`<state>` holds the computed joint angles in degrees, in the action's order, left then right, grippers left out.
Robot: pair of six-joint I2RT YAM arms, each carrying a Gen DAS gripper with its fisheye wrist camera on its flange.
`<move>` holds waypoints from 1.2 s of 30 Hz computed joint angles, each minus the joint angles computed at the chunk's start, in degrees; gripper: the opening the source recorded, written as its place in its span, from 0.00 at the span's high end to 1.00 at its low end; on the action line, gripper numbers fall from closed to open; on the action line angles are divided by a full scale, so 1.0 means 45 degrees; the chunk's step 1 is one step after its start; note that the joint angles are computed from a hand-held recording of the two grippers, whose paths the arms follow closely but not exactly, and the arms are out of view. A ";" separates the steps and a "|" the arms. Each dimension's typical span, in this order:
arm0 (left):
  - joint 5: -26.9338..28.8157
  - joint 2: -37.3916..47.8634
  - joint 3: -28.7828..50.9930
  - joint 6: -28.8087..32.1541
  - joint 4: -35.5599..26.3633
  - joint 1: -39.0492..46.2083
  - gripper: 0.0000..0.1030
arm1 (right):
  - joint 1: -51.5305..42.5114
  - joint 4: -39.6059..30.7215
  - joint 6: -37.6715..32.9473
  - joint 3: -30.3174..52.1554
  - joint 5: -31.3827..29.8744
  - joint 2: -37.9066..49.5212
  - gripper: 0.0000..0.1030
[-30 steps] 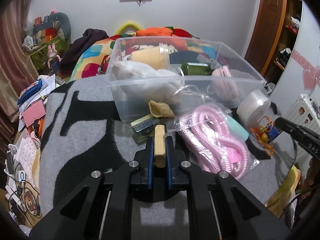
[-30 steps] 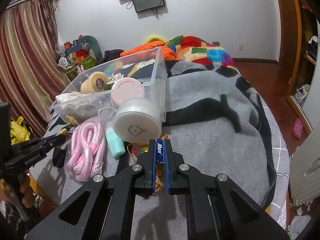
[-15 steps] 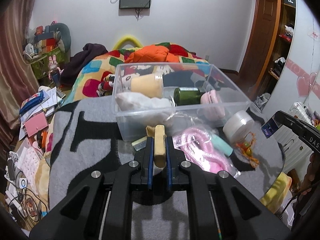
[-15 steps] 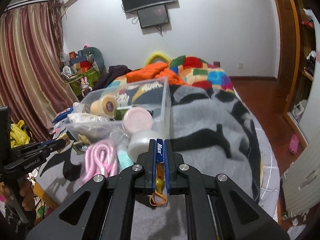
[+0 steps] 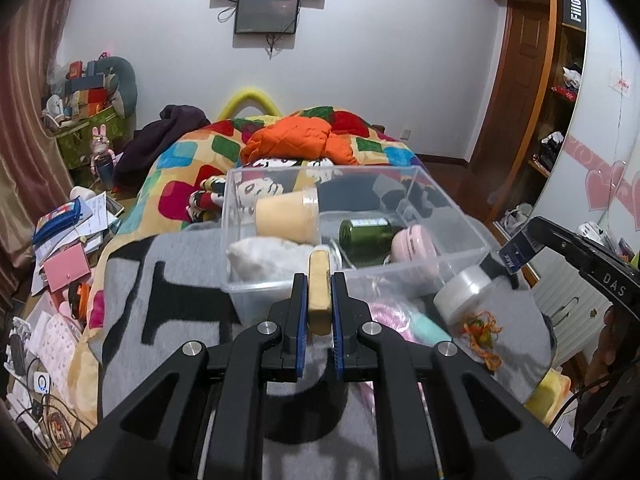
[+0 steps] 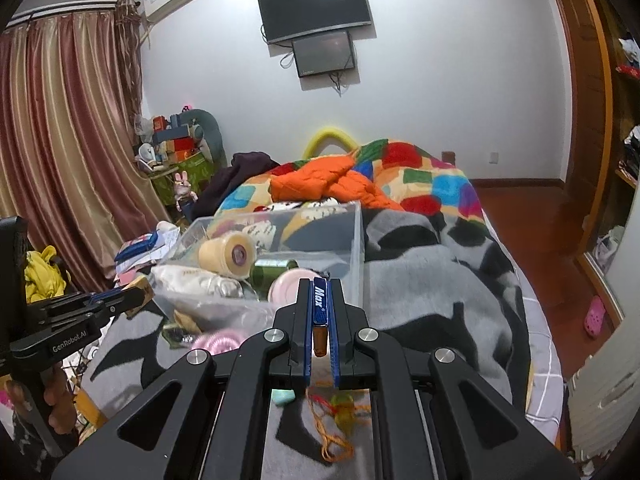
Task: Organize objects
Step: 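Carry the blue box with the right tool while the left tool carries the beige block over the clear box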
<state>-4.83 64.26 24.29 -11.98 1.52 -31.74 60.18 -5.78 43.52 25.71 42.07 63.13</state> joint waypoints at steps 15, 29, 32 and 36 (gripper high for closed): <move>0.0897 0.3317 0.1915 0.0158 0.1053 0.0171 0.90 | -0.2230 0.2293 -0.2120 0.0592 -0.1779 0.1452 0.94; 0.1306 0.5854 0.3188 0.0389 0.1568 -0.0051 0.90 | -0.3319 0.3187 -0.2631 0.1039 -0.2942 0.3488 0.94; 0.1396 0.6138 0.3346 0.0413 0.1558 -0.0023 0.90 | -0.3397 0.3259 -0.2668 0.1137 -0.3025 0.3868 0.94; 0.1424 0.6325 0.3420 0.0463 0.1619 -0.0006 0.90 | -0.3420 0.3289 -0.2741 0.1354 -0.3022 0.4422 0.94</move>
